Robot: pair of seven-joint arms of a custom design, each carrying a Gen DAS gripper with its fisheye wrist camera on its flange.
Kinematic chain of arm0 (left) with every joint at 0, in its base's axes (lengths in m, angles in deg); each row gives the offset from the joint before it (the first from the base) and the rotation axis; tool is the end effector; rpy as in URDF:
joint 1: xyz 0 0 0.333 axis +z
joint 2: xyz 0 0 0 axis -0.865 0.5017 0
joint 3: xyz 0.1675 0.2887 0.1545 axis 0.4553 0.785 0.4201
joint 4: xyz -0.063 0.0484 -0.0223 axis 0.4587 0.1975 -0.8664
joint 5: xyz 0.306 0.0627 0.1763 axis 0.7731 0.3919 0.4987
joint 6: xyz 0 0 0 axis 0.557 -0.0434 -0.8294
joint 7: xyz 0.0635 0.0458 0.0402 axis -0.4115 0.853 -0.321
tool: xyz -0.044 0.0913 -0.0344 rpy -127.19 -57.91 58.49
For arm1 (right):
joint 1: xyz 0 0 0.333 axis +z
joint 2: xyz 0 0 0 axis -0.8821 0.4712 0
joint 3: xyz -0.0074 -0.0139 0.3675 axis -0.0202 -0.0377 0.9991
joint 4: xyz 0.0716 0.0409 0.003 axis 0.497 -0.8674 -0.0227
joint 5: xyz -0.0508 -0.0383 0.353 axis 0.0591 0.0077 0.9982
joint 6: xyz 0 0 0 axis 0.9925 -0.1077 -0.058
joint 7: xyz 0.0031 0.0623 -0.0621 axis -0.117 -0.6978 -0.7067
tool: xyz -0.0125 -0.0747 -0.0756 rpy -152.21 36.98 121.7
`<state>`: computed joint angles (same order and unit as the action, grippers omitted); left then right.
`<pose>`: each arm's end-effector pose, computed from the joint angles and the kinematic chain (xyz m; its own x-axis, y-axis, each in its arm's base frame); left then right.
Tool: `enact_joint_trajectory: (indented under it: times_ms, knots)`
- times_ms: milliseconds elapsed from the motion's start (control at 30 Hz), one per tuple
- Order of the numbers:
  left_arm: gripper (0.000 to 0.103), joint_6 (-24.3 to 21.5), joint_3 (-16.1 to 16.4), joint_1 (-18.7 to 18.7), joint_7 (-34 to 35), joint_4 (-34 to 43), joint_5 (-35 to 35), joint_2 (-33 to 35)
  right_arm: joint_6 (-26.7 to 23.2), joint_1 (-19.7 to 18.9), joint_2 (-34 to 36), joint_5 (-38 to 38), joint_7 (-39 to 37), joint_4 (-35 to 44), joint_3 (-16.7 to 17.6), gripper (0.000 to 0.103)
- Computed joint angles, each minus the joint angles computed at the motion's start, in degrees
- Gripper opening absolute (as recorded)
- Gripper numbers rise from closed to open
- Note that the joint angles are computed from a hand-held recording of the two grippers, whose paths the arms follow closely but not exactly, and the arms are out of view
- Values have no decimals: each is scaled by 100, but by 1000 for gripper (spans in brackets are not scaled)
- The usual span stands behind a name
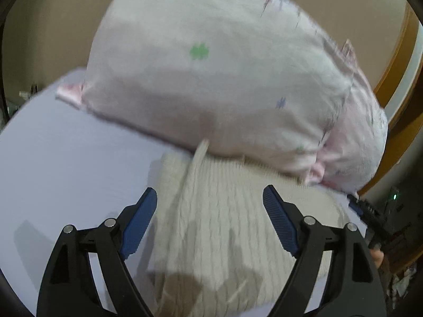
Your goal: Fold small clothes
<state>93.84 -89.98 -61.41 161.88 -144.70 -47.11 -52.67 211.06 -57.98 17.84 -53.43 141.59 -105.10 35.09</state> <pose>0.5929 -0.1129 0.4879 -0.0727 -0.9034 0.4226 -0.7100 -0.2508 -0.6580 0.6412 0.0734 0.5065 -0.2086 -0.9331 -0.2930 -0.7282 0.3482 -0.5903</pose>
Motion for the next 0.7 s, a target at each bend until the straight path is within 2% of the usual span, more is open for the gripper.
enact_joint_trajectory:
  times_ms: [33,167,233,267,300,333,367,433,533,633,700]
  knots:
    - [82,-201,278,-183,-626,-109,627,1,-1,-58,-1,107,-73,-17,85,67]
    - [77,-602,466,-250,-1418,-217,1392,115,20,-281,54,568,-381,-27,321,67]
    - [66,-665,472,-260,-1737,-216,1604,199,107,-442,-38,901,-601,-191,484,69]
    - [60,-468,327,-182,-1599,-265,1449,212,159,-565,-99,1155,-784,-294,608,69]
    - [51,-389,260,-134,-1591,-297,1399,209,187,-667,-86,1416,-968,-297,727,69]
    - [27,-535,95,28,-1341,-235,1041,243,215,-767,-74,1686,-1169,-298,851,69]
    - [21,-853,-226,390,-949,-101,282,305,235,-856,-79,1946,-1362,-307,957,70]
    - [17,-1173,-438,674,-378,16,-736,322,273,-1027,-140,2494,-1800,-356,1157,70]
    - [16,-1517,-611,772,836,198,-2212,157,366,-1216,-230,3320,-2478,-387,1375,70]
    - [16,-1827,-731,491,1945,611,-3224,-12,462,-1395,-266,4181,-3195,-318,1577,70]
    - [16,-2051,-772,206,2224,1022,-3398,129,567,-1528,-345,4833,-3697,-308,1696,69]
